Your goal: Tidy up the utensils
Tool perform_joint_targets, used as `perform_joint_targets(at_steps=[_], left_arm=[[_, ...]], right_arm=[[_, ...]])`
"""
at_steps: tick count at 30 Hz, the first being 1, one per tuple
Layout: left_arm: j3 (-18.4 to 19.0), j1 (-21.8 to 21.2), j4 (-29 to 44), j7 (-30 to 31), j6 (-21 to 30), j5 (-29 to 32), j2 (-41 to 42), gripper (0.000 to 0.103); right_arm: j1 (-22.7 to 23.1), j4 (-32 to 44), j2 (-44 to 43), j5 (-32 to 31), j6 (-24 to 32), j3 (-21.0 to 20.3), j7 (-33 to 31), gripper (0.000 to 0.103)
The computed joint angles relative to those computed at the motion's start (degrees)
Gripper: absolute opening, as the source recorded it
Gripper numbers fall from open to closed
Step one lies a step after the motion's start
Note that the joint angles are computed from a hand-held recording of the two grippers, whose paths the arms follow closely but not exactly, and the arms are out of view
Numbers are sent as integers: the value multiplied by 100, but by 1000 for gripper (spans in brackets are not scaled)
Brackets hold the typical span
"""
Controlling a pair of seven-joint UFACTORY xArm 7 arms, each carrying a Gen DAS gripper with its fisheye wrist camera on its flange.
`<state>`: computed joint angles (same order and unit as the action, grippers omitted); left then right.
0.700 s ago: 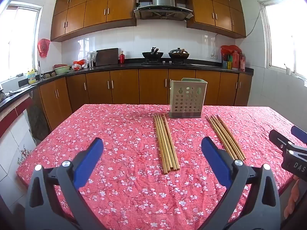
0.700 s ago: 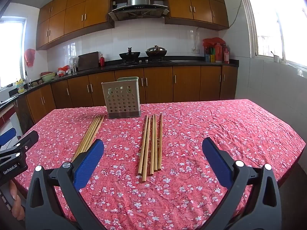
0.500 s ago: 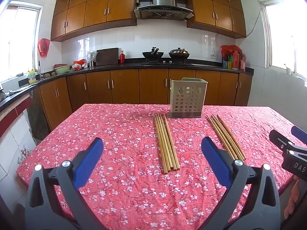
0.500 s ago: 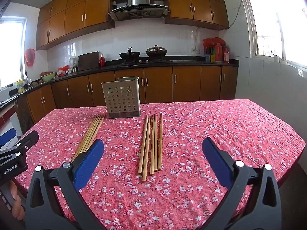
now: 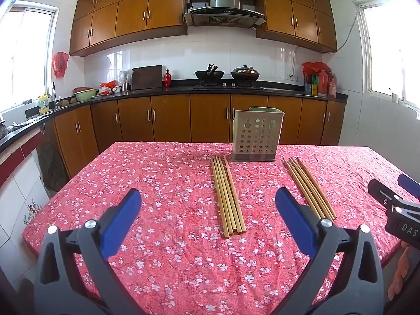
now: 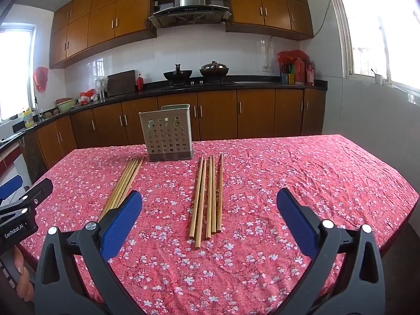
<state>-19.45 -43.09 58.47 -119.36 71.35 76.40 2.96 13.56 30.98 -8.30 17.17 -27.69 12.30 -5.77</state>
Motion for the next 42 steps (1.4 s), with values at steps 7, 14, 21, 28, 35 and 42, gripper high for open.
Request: perform_joint_targets(at_steps=[7,14,21,28,35,42], left_arm=[[4,-1,2,3,-4,-8,0,99],[-12,0,-62,29,-17,-35,-85,99],[-32,38,-69,33,-39,-26,-89,99],[-34,48,-65,35,-53,-29,-90,99],[7,31,-27,-23,-73,23,6,99],[19,20,-27,-25,-77,23,7,99]], right_arm=[[6,3,7,8,4,0,-5,101],[6,14,16,33,12,10,-14,101],[16,20,21,56,17,12,-30,101],[17,20,24,54,19,7,-30,101],[16,17,19,55,24,10,-31,101],[14,8,9,38,28,4,-11,101]])
